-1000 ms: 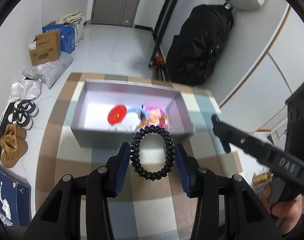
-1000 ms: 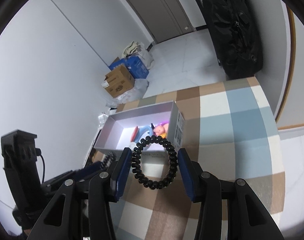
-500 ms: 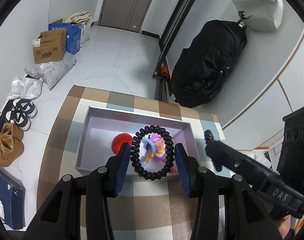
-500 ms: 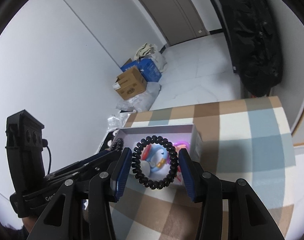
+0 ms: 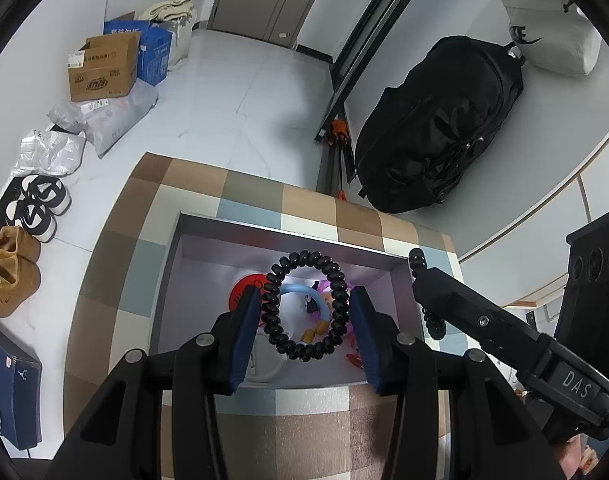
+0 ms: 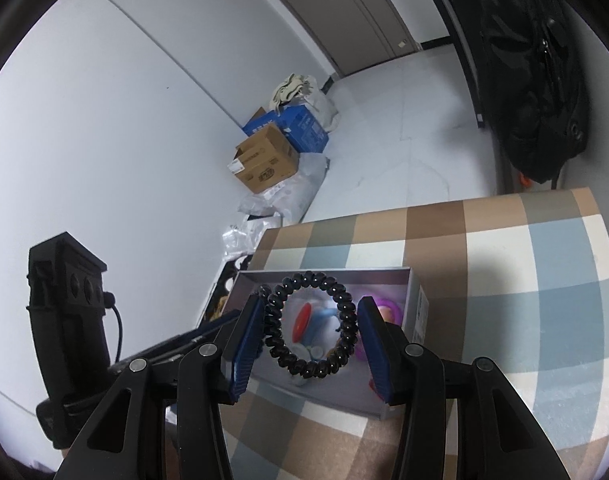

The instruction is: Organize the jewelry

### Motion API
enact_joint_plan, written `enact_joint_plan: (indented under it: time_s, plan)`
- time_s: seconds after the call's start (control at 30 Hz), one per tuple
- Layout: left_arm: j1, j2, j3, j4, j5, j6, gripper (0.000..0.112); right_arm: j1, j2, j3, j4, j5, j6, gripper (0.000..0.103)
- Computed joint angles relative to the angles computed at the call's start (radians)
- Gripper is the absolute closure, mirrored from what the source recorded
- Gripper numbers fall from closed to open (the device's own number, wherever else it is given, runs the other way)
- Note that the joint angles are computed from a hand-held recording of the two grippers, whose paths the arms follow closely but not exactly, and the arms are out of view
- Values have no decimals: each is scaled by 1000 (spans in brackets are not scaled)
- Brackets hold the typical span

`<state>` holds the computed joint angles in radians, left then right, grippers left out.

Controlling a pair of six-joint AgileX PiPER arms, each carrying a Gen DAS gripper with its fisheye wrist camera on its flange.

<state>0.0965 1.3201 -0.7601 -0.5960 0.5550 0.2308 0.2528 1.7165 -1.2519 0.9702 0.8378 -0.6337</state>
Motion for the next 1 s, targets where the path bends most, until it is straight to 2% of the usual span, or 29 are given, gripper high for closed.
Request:
enact_joint_plan:
  time_s: [0.2, 0.4, 0.47, 0.53, 0.6, 0.73, 0.93, 1.0]
  plan:
    - [25, 39, -19, -54, 28, 38, 73, 11, 36, -27, -24, -4, 40, 54]
    - [53, 53, -23, -131, 39, 98, 70, -1, 37, -33, -25, -6, 66, 47]
    - [46, 49, -23, -131, 31, 97, 67, -12, 39, -32, 2, 2, 49, 47]
    - [43, 58, -28, -138, 39, 103, 54, -17, 36, -28, 12, 5, 40, 47]
    - [33, 56, -31, -104, 34, 63, 45, -19, 27, -21, 16, -1, 35, 42]
    - [13, 24, -18, -61, 1, 25, 38, -33, 5, -4, 41, -14, 15, 29]
    - [-7, -7, -9, 19, -14, -59, 37, -46, -9, 6, 15, -1, 23, 25]
    - [-28, -35, 1, 77, -33, -111, 37, -52, -25, 20, 13, -4, 17, 21]
